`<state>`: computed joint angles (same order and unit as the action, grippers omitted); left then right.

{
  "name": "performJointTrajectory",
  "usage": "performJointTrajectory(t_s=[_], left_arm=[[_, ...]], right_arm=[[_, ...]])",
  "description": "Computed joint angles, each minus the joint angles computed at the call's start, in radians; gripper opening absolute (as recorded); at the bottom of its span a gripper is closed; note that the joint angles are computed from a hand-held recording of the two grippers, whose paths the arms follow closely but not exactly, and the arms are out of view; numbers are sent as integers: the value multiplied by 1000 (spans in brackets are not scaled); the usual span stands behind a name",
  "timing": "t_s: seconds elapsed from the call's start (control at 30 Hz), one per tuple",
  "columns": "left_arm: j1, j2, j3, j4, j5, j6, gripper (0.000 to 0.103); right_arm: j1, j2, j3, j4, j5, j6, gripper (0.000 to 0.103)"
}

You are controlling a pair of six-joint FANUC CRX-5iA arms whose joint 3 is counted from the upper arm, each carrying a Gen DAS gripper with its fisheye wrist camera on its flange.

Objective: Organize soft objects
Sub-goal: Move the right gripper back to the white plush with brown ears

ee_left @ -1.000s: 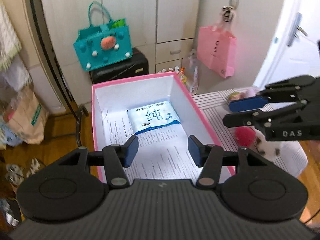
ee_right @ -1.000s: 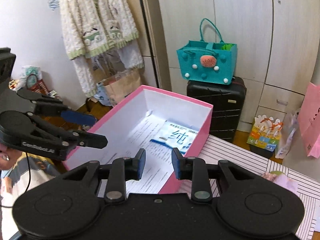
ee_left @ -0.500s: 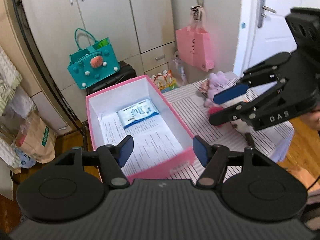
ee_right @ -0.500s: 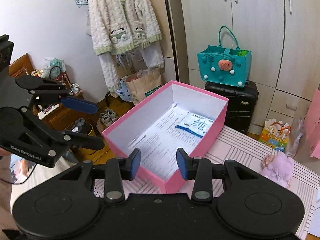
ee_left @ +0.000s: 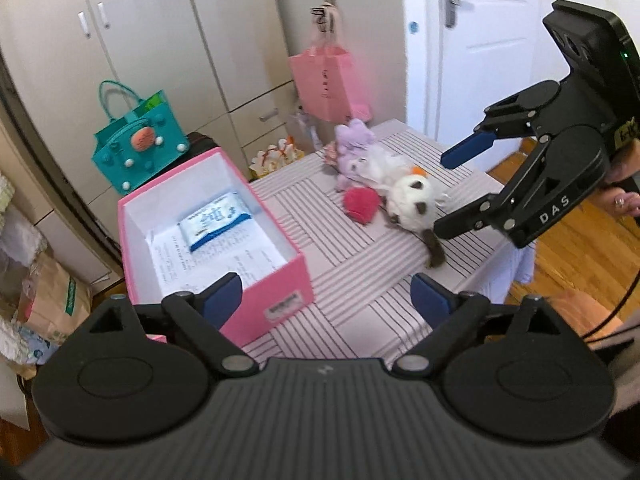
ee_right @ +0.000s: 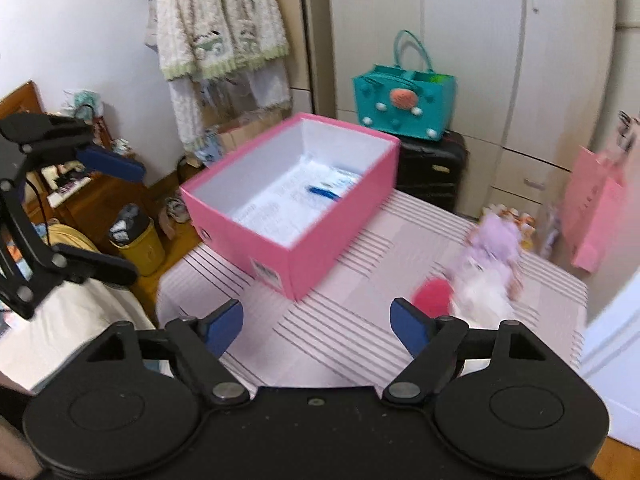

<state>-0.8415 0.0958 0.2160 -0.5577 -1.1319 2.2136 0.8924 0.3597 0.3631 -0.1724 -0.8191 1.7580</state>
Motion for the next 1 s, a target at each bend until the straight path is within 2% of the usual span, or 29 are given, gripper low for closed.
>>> performJointTrajectory(t_s=[0.17,0.37,0.47,0.67,0.77,0.9,1.0], left_arm=[[-4,33,4,22,35,-31,95],[38,77,-17,91,127,-71,95],[65,102,-41,138,202,-86,95],[142,151,-101,263,408,-126,95],[155,187,-103,268,486,-116,94],[166,229,-99,284,575,-139,94],[176,266,-83,303,628,-160,94]], right_arm=[[-21,-81,-158,24,112,-18,86],[-66,-111,-268,-53,234,75,91],[-96,-101,-290,-127,279,129,91],[-149,-53,-298,-269,344,226,91],[-154,-18,-296,-271,390,225,91],[-140,24,-326,-205,509,195,91],[-143,61,-315,-233,563,263,90]])
